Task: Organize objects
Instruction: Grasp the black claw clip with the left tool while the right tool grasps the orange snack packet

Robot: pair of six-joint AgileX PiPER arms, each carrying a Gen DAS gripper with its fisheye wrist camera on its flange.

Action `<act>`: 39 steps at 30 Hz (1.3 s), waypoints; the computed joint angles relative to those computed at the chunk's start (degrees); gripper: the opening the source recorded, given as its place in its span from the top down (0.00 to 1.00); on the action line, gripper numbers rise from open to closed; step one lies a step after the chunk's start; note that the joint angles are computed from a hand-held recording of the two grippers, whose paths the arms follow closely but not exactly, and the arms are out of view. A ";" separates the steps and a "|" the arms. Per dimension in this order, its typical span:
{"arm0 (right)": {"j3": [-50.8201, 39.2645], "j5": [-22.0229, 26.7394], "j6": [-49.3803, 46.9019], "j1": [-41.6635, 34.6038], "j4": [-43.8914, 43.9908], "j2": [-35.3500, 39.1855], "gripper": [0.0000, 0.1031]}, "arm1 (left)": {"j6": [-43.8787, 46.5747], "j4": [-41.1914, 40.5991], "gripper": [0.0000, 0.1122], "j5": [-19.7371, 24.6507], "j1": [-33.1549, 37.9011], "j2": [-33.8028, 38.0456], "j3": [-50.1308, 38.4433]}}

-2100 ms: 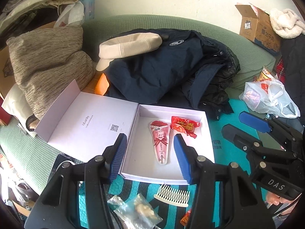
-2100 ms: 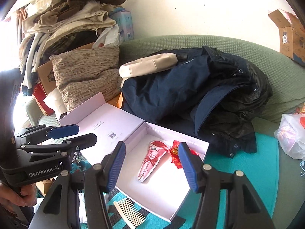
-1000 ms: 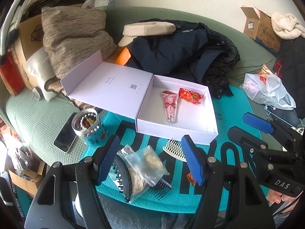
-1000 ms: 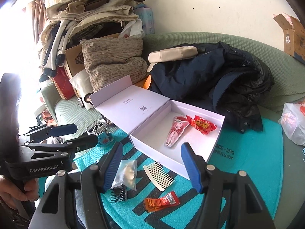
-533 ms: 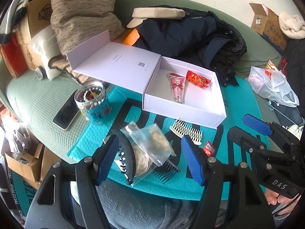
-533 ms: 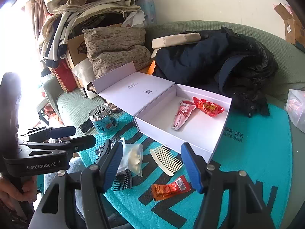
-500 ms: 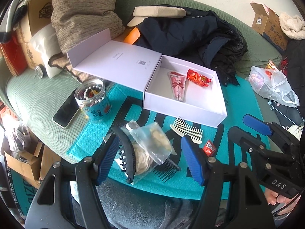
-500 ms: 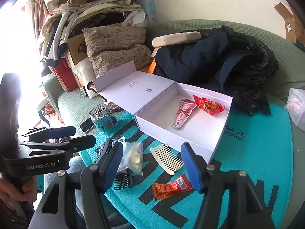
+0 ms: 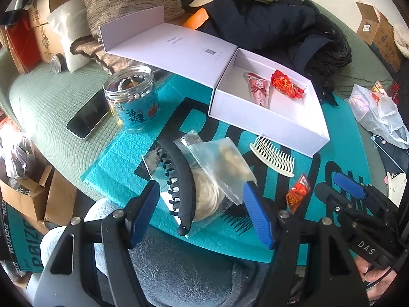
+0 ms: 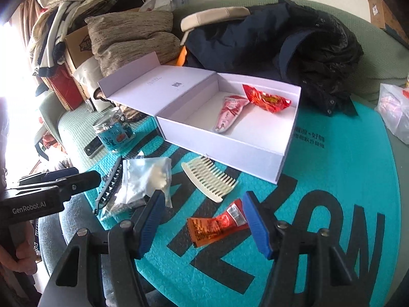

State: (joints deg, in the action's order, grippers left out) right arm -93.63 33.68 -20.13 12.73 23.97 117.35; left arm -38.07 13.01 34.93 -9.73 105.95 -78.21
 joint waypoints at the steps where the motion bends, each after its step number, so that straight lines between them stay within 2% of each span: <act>1: 0.01 0.31 0.41 -0.27 0.00 0.47 0.38 | -0.14 0.14 0.41 -0.24 0.18 0.49 0.09; 6: -0.62 0.80 5.46 -0.48 -3.70 2.78 0.38 | 0.31 -0.87 0.41 -1.59 1.51 2.59 0.32; 11: -3.86 4.38 9.11 -1.75 -2.06 6.22 0.38 | 1.42 -2.31 0.43 -2.85 3.08 4.45 0.11; 13: -6.46 7.14 8.67 -2.33 -0.10 8.33 0.38 | 3.87 -4.89 0.55 -2.58 3.92 5.61 -0.90; 17: -9.82 10.53 8.29 -3.20 4.02 11.11 0.38 | 8.08 -9.36 0.58 -2.16 5.09 8.29 -3.33; 25: -12.62 8.53 13.00 -0.83 -2.59 13.10 0.38 | 10.91 -10.51 0.59 -0.81 6.27 11.85 -7.75; 30: -13.84 7.19 15.73 1.80 -11.29 13.94 0.39 | 12.15 -11.88 0.63 -0.84 7.74 13.36 -8.66; 32: -13.48 5.98 21.45 3.87 -20.29 13.80 0.53 | 12.13 -12.14 0.63 -0.14 7.99 14.24 -9.51; 33: -12.75 5.20 23.01 4.28 -22.82 13.53 0.62 | 12.20 -12.31 0.63 -0.18 8.09 14.53 -9.71; 34: -12.41 4.54 23.16 4.31 -23.06 13.41 0.67 | 12.29 -12.44 0.63 -0.42 8.16 14.70 -9.71; 35: -12.31 4.28 21.34 3.66 -21.00 13.40 0.69 | 12.64 -12.83 0.64 -0.86 8.29 14.83 -9.60; 37: -12.51 4.07 18.76 2.59 -17.76 13.60 0.71 | 13.31 -13.52 0.73 -1.27 8.45 15.14 -9.68; 39: -12.74 4.19 16.73 1.96 -15.76 13.69 0.71 | 12.84 -12.67 0.75 -1.36 8.27 15.21 -9.87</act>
State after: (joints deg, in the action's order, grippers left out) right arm -106.36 37.88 -3.39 14.69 8.21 131.04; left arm -25.23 0.34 33.58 -1.46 121.16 -88.08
